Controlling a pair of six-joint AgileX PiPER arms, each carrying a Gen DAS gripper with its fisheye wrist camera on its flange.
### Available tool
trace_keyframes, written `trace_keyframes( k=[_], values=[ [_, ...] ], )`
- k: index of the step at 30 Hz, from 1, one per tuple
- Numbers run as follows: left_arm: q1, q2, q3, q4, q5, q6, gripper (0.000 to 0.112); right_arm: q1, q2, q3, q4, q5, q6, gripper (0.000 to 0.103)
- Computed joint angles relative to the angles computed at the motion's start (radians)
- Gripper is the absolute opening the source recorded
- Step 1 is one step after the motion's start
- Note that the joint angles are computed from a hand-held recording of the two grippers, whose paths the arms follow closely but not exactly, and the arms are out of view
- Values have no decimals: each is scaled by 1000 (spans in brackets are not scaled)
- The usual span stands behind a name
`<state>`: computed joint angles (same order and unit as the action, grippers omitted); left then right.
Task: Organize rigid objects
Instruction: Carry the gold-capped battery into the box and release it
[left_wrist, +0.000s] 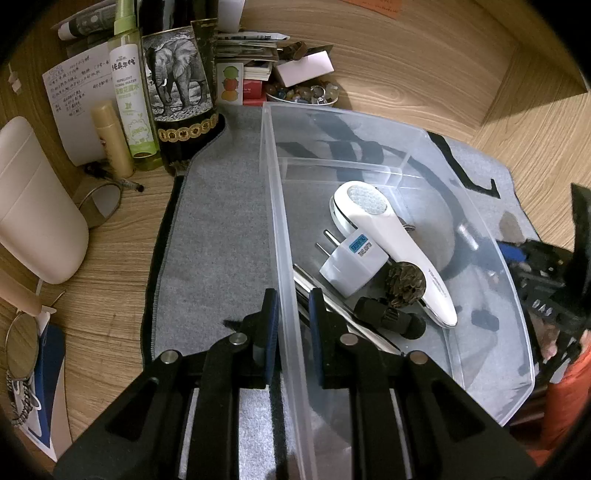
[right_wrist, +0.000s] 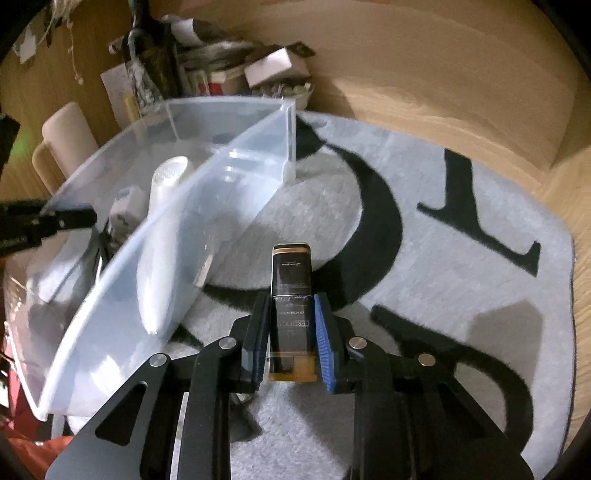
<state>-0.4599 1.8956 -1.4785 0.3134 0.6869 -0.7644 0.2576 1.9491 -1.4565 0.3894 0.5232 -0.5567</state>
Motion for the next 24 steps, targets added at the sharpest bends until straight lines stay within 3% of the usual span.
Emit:
trace_keyframes(
  k=[11,24],
  values=[
    [0,0,0,2,0,-1,15,-4,-97,-32,113,-23,-75,22],
    [1,-2,5,1,-5,-1,15,79,-74,-132,158,0,-132,22]
  ],
)
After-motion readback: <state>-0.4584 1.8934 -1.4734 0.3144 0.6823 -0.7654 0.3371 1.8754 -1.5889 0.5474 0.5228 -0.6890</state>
